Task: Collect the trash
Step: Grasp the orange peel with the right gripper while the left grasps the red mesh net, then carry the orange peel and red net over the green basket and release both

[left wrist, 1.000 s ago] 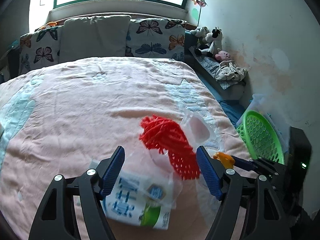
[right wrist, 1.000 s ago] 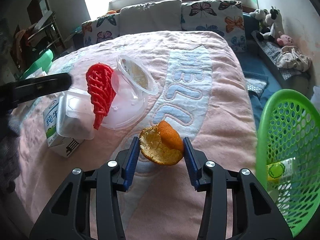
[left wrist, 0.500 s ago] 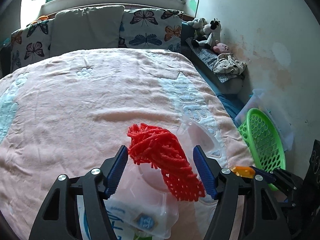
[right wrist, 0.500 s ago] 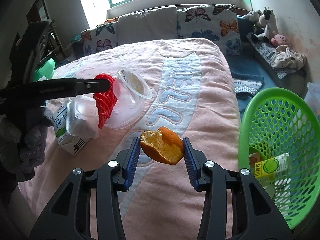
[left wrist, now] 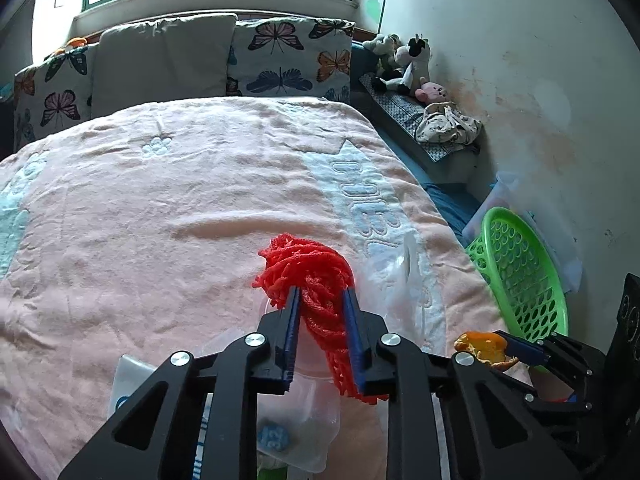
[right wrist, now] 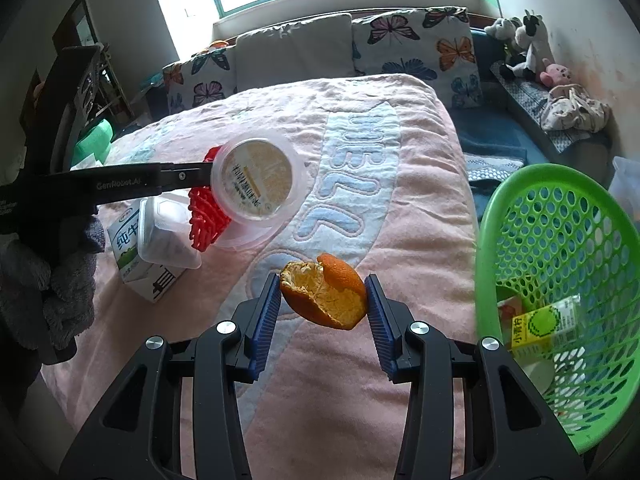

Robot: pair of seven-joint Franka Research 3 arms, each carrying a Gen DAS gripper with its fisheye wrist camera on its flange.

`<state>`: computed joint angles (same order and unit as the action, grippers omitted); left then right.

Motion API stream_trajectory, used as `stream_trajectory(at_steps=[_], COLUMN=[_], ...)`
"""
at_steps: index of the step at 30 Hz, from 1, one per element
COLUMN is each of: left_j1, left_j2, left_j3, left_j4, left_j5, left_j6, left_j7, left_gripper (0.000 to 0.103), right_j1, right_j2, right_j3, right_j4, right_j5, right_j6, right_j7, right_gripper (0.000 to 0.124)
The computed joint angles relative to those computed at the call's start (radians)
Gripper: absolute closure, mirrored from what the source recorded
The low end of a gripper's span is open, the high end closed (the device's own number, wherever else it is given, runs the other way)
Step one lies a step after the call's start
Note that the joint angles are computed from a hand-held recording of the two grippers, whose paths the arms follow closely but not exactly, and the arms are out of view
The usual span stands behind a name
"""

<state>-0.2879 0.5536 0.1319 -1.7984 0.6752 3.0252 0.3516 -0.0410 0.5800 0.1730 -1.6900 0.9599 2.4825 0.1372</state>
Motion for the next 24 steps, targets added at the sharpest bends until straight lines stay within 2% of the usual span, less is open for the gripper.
stream_trajectory(at_steps=[5,12,18,24], left_j1=[-0.065,-0.138,-0.134,-0.096], left_j2=[-0.04,-0.119,-0.171,-0.194], left_j3=[0.069,0.15,0.136,0.079], left_j4=[-0.038,-0.087,-0.104,-0.097], left_j5=[0.069,0.279,0.428,0.518], left_j6=[0.008,0.002,-0.01,-0.009], left_j7=[-0.086,-0.296,-0.421,-0.487], left_gripper=[0.086,0.086,0.086,0.086], right_j1=[-0.011,-0.019,-0.023,-0.032], right_j2=[-0.018,-0.051,-0.066,-0.059], right_j3=[0.003,-0.005,-0.018,-0.033], right_j4=[-0.019,-0.049,-0.056,-0.041], right_j5=[0.022,0.062,0.09,0.101], right_j6=[-0.008,-0.023,-0.023,-0.006], right_j7=[-0.014,-0.049,-0.064,-0.055], right_gripper=[0.08,0.081,0.081,0.081])
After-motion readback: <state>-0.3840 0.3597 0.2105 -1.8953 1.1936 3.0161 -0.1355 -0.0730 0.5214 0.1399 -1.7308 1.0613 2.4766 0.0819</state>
